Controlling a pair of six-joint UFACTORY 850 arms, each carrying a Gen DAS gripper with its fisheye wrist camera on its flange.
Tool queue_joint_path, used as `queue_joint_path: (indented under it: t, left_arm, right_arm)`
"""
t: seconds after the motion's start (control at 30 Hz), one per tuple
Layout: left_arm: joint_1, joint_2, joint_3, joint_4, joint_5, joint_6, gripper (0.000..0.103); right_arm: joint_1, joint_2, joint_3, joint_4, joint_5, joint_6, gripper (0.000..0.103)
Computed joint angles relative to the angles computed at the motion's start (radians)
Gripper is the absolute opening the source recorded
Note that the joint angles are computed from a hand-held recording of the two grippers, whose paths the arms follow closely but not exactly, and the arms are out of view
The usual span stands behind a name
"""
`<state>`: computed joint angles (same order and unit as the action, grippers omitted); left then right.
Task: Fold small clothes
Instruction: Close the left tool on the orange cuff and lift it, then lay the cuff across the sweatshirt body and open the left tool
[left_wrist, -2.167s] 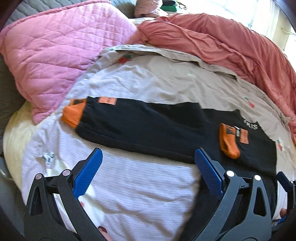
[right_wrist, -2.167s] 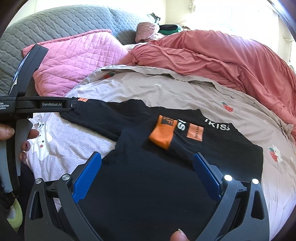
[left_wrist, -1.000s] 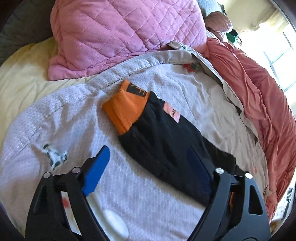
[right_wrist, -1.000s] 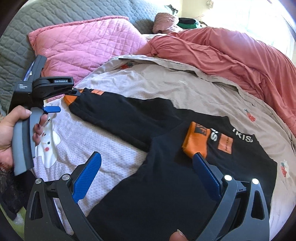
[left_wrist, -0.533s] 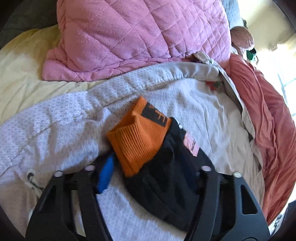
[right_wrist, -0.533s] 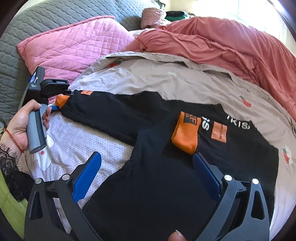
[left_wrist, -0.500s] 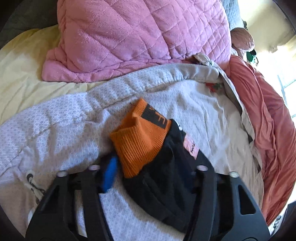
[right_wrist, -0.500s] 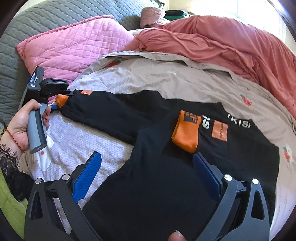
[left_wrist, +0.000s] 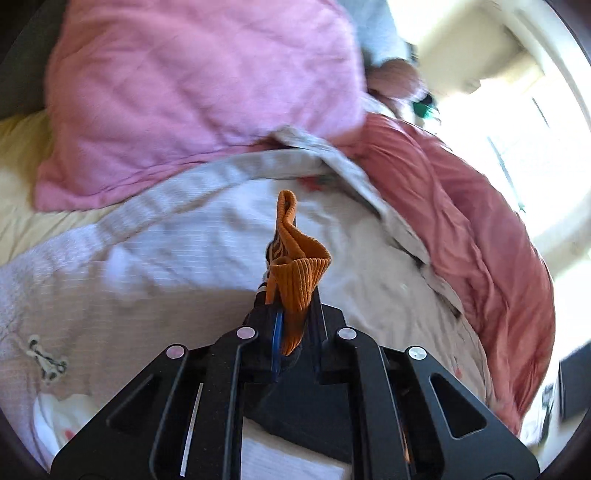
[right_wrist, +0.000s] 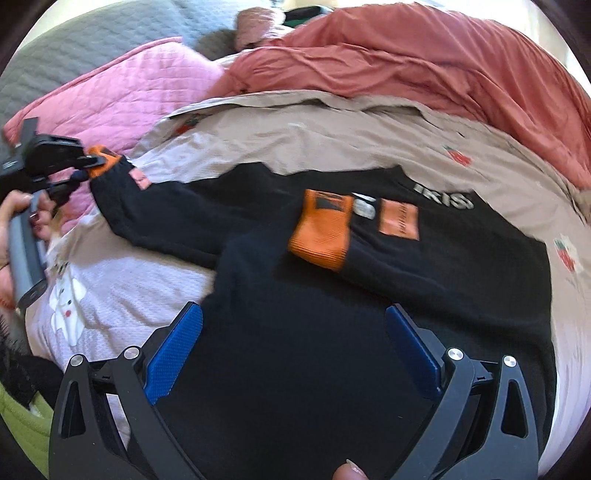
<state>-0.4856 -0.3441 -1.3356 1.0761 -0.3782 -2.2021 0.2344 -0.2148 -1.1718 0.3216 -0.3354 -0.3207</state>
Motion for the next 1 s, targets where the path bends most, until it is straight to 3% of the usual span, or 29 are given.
queue_joint_path:
  t: [0.2,0.33,0.5,0.7,0.87,1.0]
  left_arm:
    - [-0.069,-0.071,-0.125,-0.066,0.047,0.246,0.005]
    - [-0.119,-0.153,-0.232,-0.188,0.033,0.497,0.005]
    - [-0.143,-0.231,-0.32,-0.527,0.067,0.891,0.005]
    - [-0.185,-0.307,-0.417,-0.783,0.034,1.25,0.005]
    - [-0.207,-0.378,-0.5,-1.1,-0.008,1.634,0.008]
    - [-0.209,-0.42,-0.541,-1.234,-0.057,1.771,0.016]
  right_arm:
    - [-0.058,0.009,0.008,-0.109,-0.007,0.151,0.098]
    - [-0.093,0.007,0.008,-0.207,-0.028,0.261,0.098]
    - [-0.14,0.012,0.021,-0.228,-0.045,0.314,0.098]
    - [-0.168,0.024,0.029,-0.22,-0.048,0.332,0.098]
    - [-0.172,0.022,0.025,-0.236,-0.047,0.35,0.098]
    - [-0.172,0.018,0.025,-0.266,-0.049,0.383,0.098]
